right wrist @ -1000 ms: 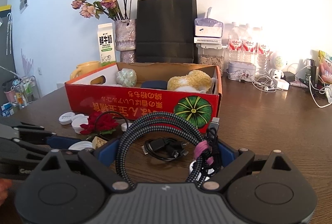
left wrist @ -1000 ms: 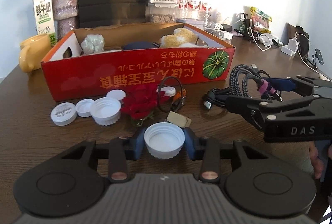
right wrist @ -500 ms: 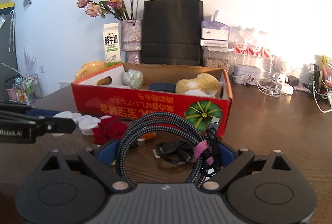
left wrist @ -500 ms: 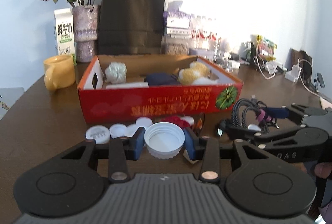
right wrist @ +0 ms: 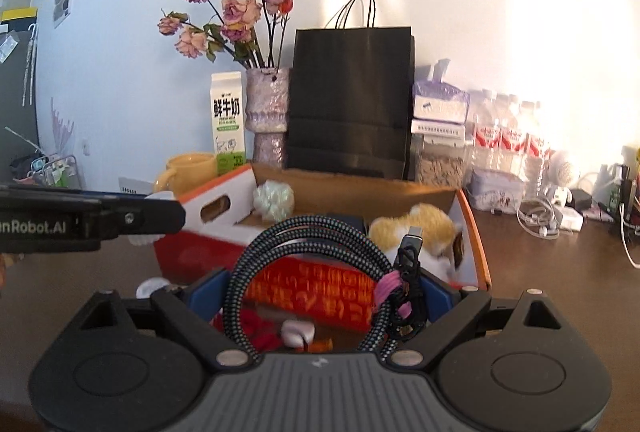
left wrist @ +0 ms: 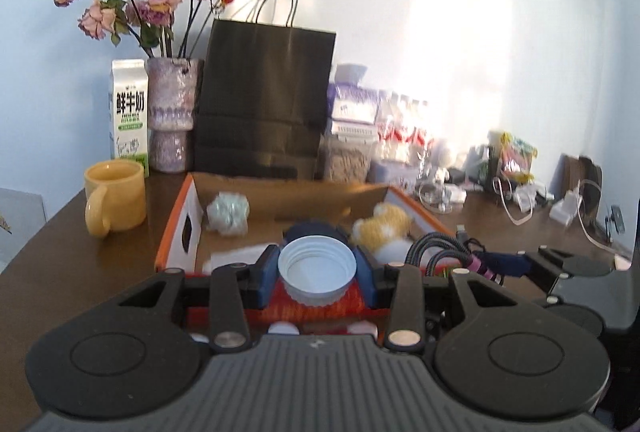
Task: Organize objects
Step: 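Carry the cable and white cap into the box and open both grippers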
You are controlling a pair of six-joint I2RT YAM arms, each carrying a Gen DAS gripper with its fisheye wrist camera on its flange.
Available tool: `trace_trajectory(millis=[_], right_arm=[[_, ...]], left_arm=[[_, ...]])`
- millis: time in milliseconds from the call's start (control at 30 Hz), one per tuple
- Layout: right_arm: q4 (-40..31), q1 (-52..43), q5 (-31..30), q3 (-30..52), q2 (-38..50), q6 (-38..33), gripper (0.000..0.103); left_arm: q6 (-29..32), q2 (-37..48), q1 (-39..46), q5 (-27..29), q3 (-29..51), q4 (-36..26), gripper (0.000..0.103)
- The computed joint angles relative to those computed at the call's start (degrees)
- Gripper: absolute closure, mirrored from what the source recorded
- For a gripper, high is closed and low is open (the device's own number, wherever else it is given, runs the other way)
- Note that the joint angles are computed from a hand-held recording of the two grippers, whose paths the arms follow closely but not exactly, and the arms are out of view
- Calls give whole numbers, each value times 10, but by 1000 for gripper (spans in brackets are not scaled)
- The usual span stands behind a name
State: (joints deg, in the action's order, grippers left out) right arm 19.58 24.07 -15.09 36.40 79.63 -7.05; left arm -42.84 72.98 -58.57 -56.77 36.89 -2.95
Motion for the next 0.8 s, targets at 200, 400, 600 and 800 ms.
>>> trace_trajectory(millis=[200,400,600,800], right_arm=[[-8,23,28,70,48,7,7],[-22,41,49,161,126,16,7],[-38,48,61,257,211,22,7],[-45,44,62,332,282,30,7]], left_arm=[[68,-9,66,43,0,60,63],[105,16,141,99,5,112,63],[146,68,219,159,31,165,63],[168,128,274,206,58,210,63]])
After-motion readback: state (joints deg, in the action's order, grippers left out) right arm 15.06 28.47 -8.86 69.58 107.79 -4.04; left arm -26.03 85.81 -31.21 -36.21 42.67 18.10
